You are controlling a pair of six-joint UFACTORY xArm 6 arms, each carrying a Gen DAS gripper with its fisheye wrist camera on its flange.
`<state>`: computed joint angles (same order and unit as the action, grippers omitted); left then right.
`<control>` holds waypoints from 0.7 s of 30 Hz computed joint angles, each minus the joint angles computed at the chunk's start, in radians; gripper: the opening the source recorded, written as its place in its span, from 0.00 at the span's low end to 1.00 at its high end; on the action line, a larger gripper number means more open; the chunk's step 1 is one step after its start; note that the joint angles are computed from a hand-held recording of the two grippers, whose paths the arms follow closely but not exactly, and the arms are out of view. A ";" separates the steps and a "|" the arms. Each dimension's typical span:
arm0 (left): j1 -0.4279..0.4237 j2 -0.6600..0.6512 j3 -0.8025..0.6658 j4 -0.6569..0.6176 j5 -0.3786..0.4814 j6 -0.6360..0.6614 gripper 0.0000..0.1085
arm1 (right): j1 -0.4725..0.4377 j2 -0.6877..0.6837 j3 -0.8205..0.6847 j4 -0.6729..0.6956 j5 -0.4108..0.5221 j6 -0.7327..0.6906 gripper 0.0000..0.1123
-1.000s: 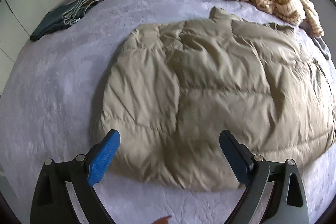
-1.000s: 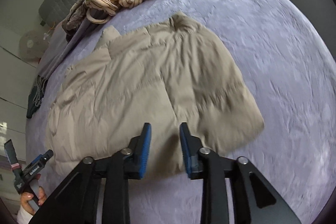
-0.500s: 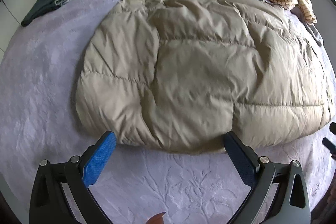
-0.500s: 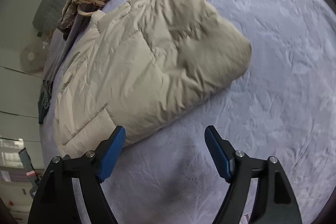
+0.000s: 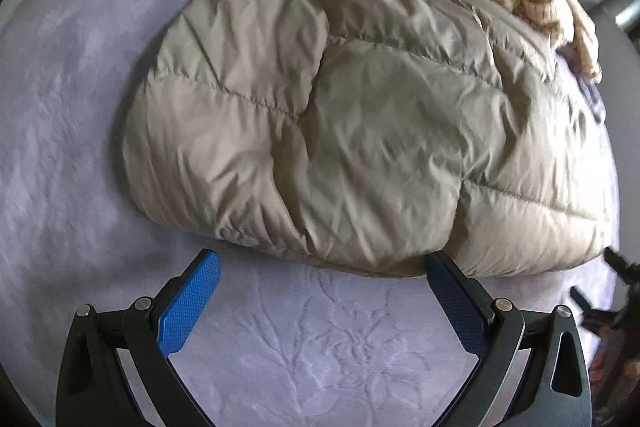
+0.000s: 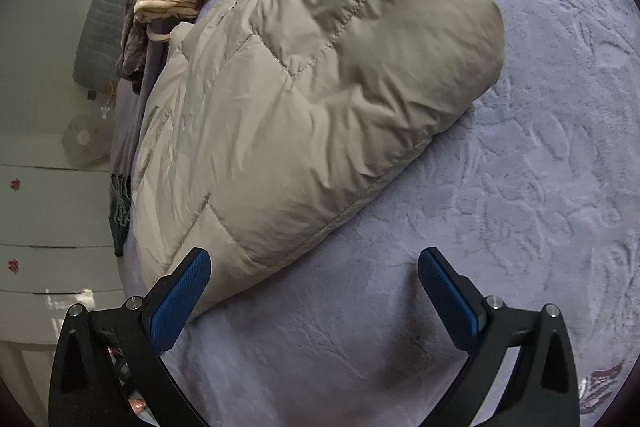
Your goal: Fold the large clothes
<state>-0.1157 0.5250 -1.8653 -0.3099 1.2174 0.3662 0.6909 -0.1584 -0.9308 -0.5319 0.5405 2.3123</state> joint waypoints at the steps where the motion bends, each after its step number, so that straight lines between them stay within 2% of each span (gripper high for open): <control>1: 0.013 0.012 -0.017 -0.033 0.021 0.001 0.95 | -0.002 -0.001 0.003 -0.002 -0.004 0.001 0.92; 3: 0.040 0.044 -0.065 -0.112 0.073 -0.022 0.95 | -0.009 0.003 0.007 -0.013 -0.019 0.015 0.92; 7: 0.085 0.092 -0.118 -0.214 0.111 -0.051 0.95 | -0.029 -0.001 0.032 -0.073 -0.076 0.101 0.92; 12: 0.116 0.205 -0.239 -0.296 0.161 -0.137 0.95 | -0.088 0.027 0.052 -0.200 -0.228 0.224 0.92; 16: 0.114 0.268 -0.324 -0.337 0.146 -0.176 0.95 | -0.138 0.066 0.025 -0.321 -0.299 0.321 0.92; 18: 0.105 0.299 -0.365 -0.336 0.144 -0.206 0.95 | -0.163 0.086 0.005 -0.440 -0.332 0.438 0.92; 21: 0.089 0.348 -0.420 -0.323 0.129 -0.267 0.95 | -0.199 0.130 -0.025 -0.545 -0.386 0.557 0.92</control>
<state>-0.0269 0.8731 -2.2853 -0.6328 1.3469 0.0995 0.4920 -0.0286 -0.9562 -1.0769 0.1544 2.8692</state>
